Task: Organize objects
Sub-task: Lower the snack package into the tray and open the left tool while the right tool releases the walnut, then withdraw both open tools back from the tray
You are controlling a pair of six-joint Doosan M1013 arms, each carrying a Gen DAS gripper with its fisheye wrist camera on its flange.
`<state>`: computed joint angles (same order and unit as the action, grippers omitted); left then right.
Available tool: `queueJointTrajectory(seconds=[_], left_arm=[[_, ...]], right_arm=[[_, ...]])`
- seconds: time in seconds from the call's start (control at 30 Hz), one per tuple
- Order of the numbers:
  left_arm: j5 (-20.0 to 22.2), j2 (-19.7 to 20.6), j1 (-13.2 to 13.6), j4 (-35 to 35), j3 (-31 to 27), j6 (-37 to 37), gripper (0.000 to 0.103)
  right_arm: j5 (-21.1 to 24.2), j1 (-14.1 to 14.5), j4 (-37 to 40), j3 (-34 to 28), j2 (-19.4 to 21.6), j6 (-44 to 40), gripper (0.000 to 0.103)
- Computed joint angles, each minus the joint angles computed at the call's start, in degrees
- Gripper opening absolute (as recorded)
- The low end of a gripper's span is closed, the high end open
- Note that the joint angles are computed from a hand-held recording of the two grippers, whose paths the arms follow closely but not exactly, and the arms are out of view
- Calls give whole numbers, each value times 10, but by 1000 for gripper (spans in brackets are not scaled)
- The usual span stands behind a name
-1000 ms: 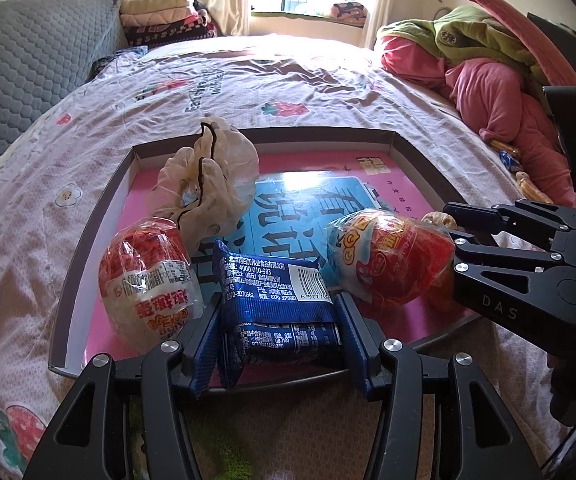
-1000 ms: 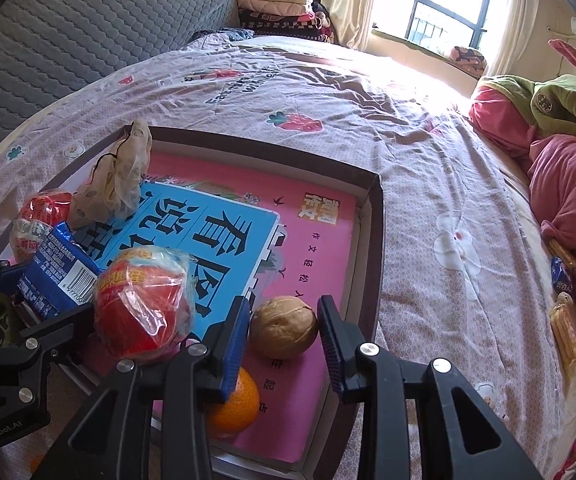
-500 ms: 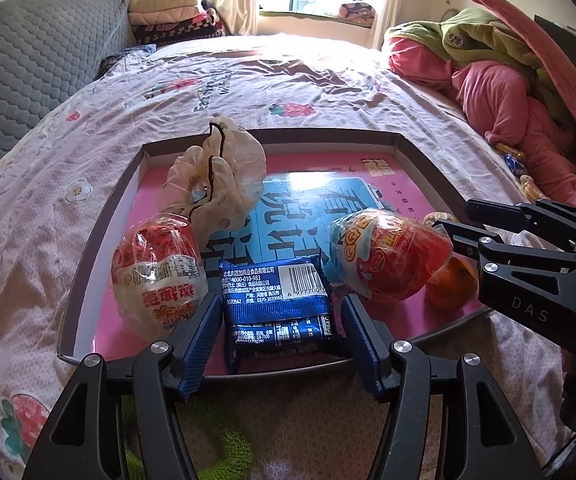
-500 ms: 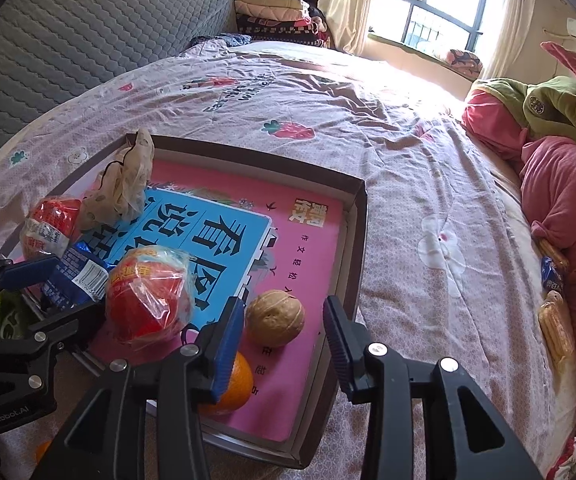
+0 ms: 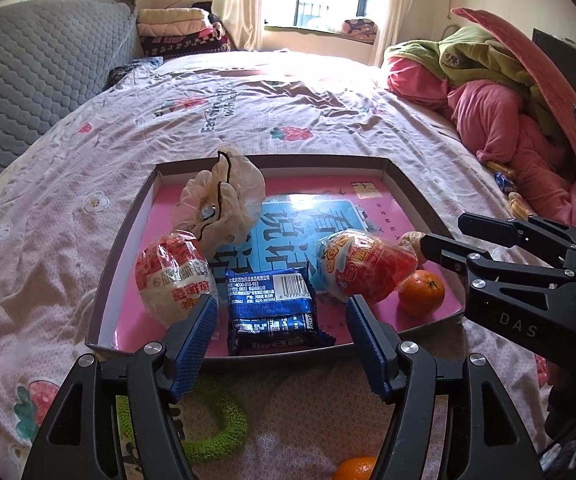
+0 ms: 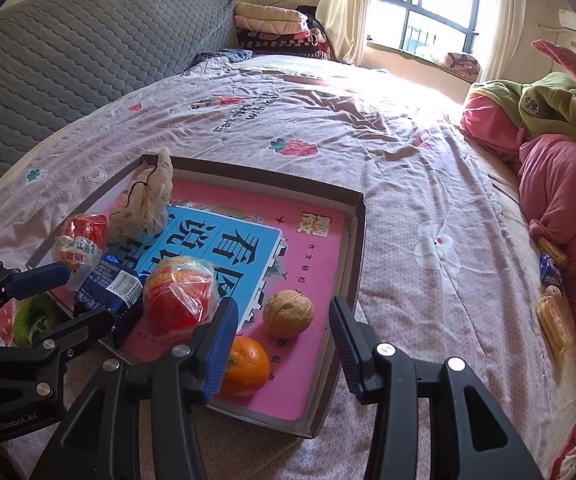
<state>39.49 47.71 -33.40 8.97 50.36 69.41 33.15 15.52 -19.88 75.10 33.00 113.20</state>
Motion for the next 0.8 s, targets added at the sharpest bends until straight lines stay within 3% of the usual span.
queueJointTrajectory(seconds=[0.17, 0.8], left_arm=[[-11, -15, 0, 19, 18, -26, 73], [-40, -62, -6, 96, 76, -122, 74]], right_arm=[[-14, 2, -4, 9, -9, 6, 51], [-76, 10, -19, 44, -46, 28, 63]])
